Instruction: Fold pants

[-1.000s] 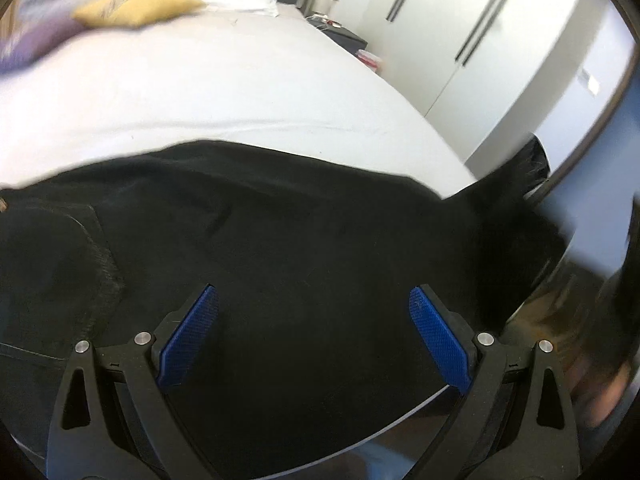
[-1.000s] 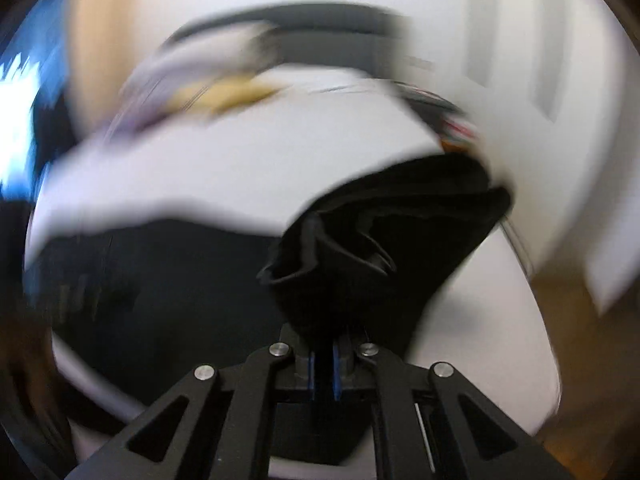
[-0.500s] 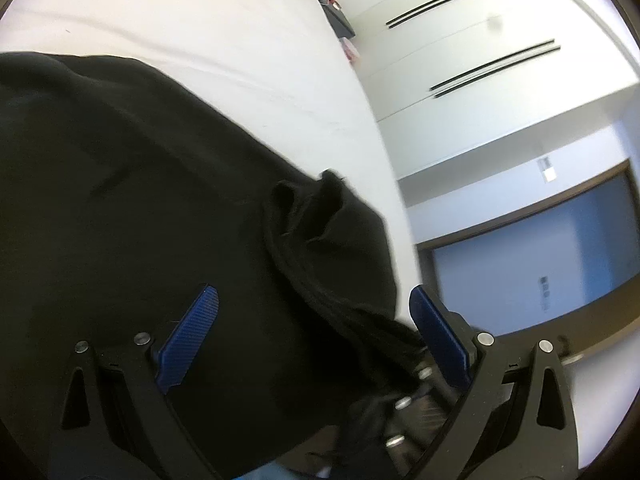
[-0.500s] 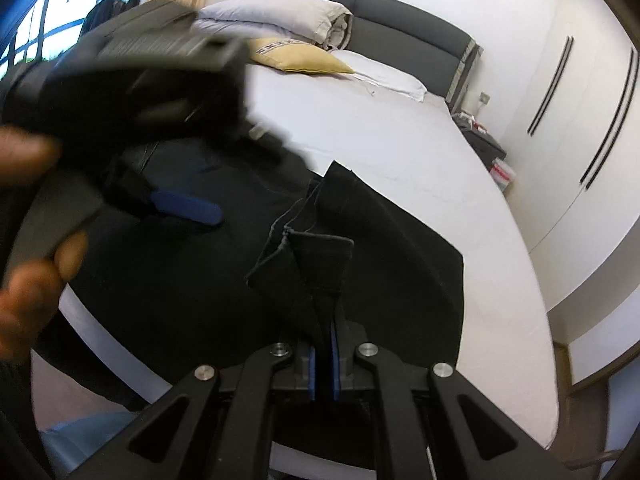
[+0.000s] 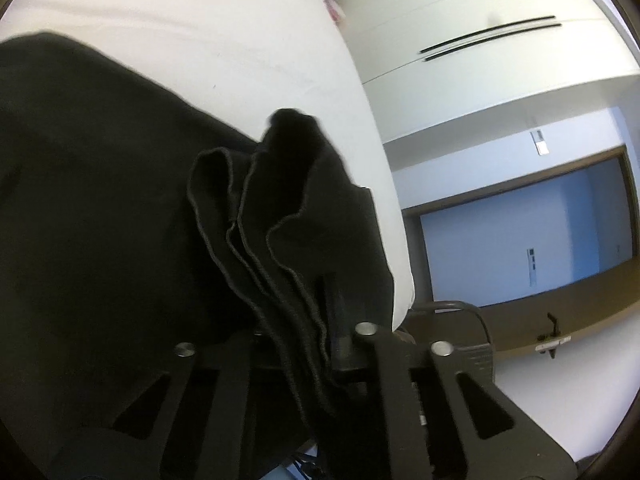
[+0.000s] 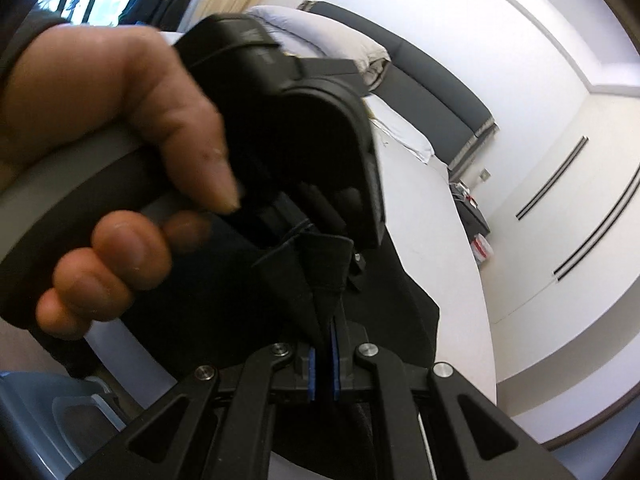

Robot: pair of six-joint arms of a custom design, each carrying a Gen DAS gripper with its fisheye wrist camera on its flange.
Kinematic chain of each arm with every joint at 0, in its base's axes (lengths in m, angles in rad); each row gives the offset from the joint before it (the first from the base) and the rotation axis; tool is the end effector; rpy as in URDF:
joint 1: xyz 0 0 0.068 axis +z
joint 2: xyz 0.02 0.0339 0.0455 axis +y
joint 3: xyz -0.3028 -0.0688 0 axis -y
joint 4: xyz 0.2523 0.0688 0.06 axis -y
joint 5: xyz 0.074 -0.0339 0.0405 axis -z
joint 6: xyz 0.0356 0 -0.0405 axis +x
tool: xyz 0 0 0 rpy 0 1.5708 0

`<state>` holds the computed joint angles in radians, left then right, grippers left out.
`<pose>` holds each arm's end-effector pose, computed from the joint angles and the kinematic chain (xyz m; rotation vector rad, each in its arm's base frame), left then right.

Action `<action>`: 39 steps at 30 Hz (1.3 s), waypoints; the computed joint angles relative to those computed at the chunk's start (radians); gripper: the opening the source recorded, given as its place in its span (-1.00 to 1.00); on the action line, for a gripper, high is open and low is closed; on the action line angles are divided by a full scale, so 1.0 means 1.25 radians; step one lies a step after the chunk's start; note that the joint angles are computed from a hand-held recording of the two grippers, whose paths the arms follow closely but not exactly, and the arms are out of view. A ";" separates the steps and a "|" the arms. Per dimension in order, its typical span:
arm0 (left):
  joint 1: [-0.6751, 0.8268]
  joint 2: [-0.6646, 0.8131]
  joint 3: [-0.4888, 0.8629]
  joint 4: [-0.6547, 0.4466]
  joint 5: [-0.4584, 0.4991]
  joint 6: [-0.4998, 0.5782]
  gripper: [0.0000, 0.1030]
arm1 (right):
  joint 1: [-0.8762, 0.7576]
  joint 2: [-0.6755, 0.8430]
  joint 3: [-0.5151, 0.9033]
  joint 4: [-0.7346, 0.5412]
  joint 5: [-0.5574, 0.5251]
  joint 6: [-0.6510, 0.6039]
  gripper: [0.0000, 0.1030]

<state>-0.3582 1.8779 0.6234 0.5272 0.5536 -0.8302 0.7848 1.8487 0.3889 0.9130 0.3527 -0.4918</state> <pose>0.2977 -0.1314 0.1117 -0.2715 2.4762 -1.2024 0.2085 0.1909 0.1047 -1.0700 1.7912 -0.1957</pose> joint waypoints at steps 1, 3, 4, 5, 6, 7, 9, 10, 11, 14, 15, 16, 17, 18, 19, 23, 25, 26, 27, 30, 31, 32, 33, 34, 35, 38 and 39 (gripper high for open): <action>0.005 -0.020 -0.009 -0.009 -0.005 0.009 -0.87 | 0.011 -0.002 0.001 -0.003 0.005 0.000 -0.87; 0.018 -0.057 -0.015 -0.037 -0.012 0.027 -0.87 | 0.047 -0.010 0.001 -0.010 0.022 0.000 -0.87; 0.030 -0.071 -0.011 -0.059 -0.015 0.042 -0.87 | 0.058 -0.009 0.007 -0.011 0.023 -0.003 -0.87; 0.043 -0.100 -0.026 -0.076 -0.020 0.060 -0.87 | 0.071 -0.011 0.014 -0.016 0.026 -0.009 -0.87; 0.047 -0.118 -0.039 -0.080 -0.027 0.066 -0.87 | 0.080 -0.012 0.018 -0.015 0.024 -0.014 -0.87; 0.062 -0.144 -0.054 -0.098 -0.030 0.081 -0.87 | 0.099 -0.011 0.032 -0.028 0.026 -0.013 -0.87; 0.101 -0.155 -0.076 -0.106 -0.031 0.114 -0.87 | 0.129 0.000 0.059 -0.044 0.029 -0.014 -0.87; 0.122 -0.154 -0.090 -0.104 -0.034 0.132 -0.87 | 0.146 0.010 0.075 -0.050 0.033 -0.015 -0.87; 0.129 -0.156 -0.105 -0.099 -0.042 0.137 -0.87 | 0.161 0.020 0.089 -0.058 0.033 -0.015 -0.87; 0.179 -0.167 -0.157 -0.103 -0.050 0.166 -0.87 | 0.200 0.059 0.142 -0.096 0.025 -0.003 -0.87; 0.184 -0.158 -0.166 -0.105 -0.062 0.179 -0.86 | 0.206 0.080 0.161 -0.112 0.012 0.001 -0.87; 0.153 -0.118 -0.173 -0.057 -0.081 0.157 -0.86 | 0.209 0.100 0.185 -0.147 0.001 0.008 -0.87; 0.162 -0.079 -0.190 0.002 -0.061 0.140 -0.85 | 0.211 0.130 0.213 -0.185 -0.009 0.017 -0.84; 0.177 -0.035 -0.193 0.056 -0.042 0.131 -0.85 | 0.210 0.150 0.227 -0.201 -0.010 0.022 -0.80; 0.179 -0.030 -0.202 0.082 -0.039 0.126 -0.85 | 0.214 0.158 0.224 -0.195 -0.006 0.030 -0.79; 0.166 -0.060 -0.205 0.052 -0.062 0.147 -0.84 | 0.174 0.093 0.209 -0.261 -0.094 0.091 -0.46; 0.152 -0.027 -0.197 0.090 -0.064 0.114 -0.84 | 0.135 0.050 0.187 -0.291 -0.159 0.116 -0.13; 0.155 -0.033 -0.207 0.099 -0.063 0.109 -0.84 | 0.114 0.016 0.171 -0.311 -0.196 0.141 -0.02; 0.160 -0.042 -0.214 0.095 -0.064 0.112 -0.83 | 0.087 -0.014 0.159 -0.328 -0.237 0.164 0.02; 0.202 -0.055 -0.204 0.061 -0.043 0.140 -0.82 | -0.035 -0.065 0.141 -0.342 -0.376 0.233 0.09; 0.199 -0.050 -0.209 0.071 -0.043 0.138 -0.82 | -0.092 -0.084 0.143 -0.360 -0.432 0.256 0.11; 0.201 -0.060 -0.210 0.057 -0.043 0.144 -0.82 | -0.147 -0.095 0.157 -0.383 -0.483 0.290 0.13; 0.205 -0.086 -0.214 0.021 -0.045 0.157 -0.82 | -0.192 -0.095 0.179 -0.407 -0.522 0.318 0.13; 0.218 -0.132 -0.236 -0.018 -0.045 0.178 -0.81 | -0.243 -0.078 0.219 -0.438 -0.570 0.339 0.13; 0.216 -0.160 -0.240 -0.050 -0.061 0.184 -0.79 | -0.296 -0.056 0.263 -0.473 -0.632 0.364 0.13; 0.181 -0.243 -0.228 -0.173 -0.179 0.192 -0.74 | -0.391 0.020 0.372 -0.515 -0.800 0.451 0.13; 0.175 -0.243 -0.221 -0.187 -0.205 0.187 -0.74 | -0.404 0.052 0.401 -0.518 -0.835 0.470 0.13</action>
